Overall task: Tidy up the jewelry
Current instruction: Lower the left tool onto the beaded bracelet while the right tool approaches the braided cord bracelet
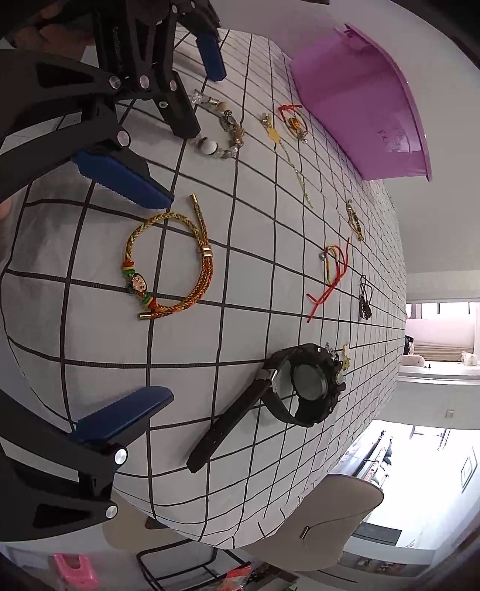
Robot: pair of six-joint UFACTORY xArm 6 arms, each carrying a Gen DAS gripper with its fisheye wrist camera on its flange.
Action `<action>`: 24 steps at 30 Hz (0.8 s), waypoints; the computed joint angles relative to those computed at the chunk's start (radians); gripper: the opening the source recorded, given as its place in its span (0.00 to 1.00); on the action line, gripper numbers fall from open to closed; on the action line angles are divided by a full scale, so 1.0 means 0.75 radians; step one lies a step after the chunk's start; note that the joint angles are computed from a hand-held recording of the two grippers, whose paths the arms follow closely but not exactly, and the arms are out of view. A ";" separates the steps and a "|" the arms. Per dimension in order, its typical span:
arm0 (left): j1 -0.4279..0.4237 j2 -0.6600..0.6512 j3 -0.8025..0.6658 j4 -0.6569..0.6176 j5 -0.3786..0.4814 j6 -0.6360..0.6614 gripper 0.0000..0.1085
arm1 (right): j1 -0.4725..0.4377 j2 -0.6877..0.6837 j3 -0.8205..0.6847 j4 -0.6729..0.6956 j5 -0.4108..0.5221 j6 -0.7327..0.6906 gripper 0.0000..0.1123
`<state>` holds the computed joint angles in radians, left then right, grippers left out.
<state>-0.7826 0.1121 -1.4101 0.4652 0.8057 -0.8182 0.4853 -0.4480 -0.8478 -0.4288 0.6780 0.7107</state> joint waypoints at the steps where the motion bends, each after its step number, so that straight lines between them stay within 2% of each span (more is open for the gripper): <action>1: 0.002 -0.002 0.007 0.009 -0.016 -0.007 0.89 | -0.003 -0.002 0.004 -0.005 -0.007 0.007 0.83; 8: 0.004 0.018 -0.013 0.034 -0.020 -0.038 0.89 | -0.015 0.009 -0.001 -0.028 -0.017 0.021 0.83; 19: 0.031 0.048 -0.012 0.076 -0.120 -0.005 0.90 | -0.030 0.033 -0.001 -0.068 -0.074 0.035 0.83; 22: 0.027 0.039 0.004 0.091 -0.140 -0.015 0.85 | -0.030 0.033 0.001 -0.062 -0.086 0.019 0.81; 24: 0.021 0.031 0.013 0.094 -0.151 -0.010 0.79 | -0.025 0.035 0.000 -0.053 -0.100 -0.004 0.75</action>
<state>-0.7665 0.1353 -1.4004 0.5358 0.6922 -0.8260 0.4667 -0.4222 -0.8477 -0.4689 0.6033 0.7075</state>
